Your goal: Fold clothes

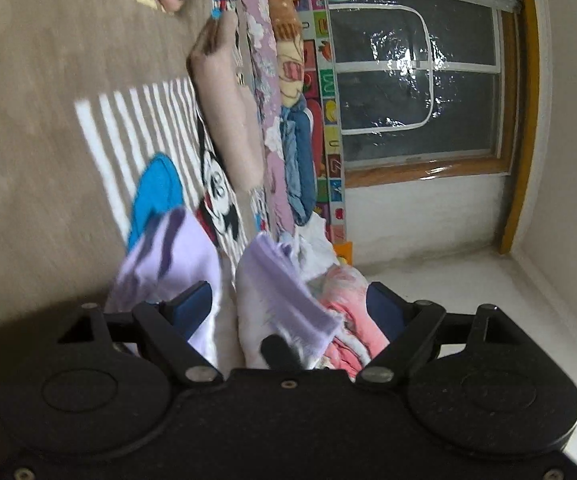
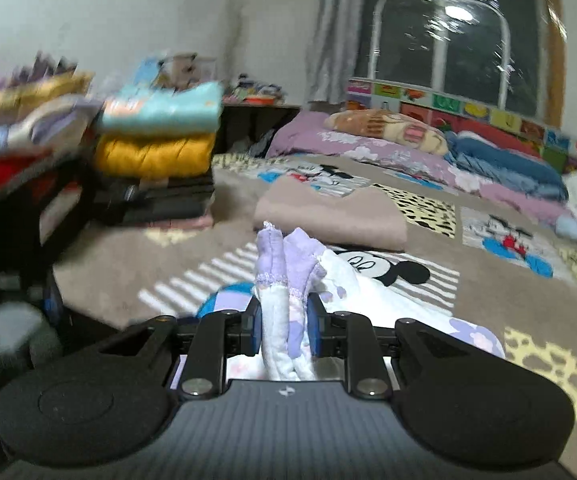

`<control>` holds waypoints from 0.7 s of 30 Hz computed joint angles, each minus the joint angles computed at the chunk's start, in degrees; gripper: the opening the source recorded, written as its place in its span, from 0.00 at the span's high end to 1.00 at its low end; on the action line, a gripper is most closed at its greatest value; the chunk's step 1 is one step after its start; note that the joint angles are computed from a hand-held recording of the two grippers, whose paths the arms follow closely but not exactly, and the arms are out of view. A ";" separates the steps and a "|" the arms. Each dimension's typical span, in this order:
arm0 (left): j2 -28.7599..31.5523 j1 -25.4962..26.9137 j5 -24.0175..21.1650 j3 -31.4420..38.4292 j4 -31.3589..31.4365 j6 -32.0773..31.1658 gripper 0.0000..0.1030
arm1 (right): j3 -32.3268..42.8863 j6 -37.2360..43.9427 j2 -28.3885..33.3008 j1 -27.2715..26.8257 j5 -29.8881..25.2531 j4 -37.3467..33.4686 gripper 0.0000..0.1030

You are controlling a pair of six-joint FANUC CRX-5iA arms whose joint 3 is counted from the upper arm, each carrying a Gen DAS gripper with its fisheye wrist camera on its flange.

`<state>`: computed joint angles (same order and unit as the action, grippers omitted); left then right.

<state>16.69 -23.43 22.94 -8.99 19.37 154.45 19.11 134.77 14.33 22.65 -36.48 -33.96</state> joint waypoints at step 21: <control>0.59 -3.18 3.49 -1.19 16.32 -24.62 0.18 | -8.23 2.82 -3.75 5.27 5.82 5.93 0.65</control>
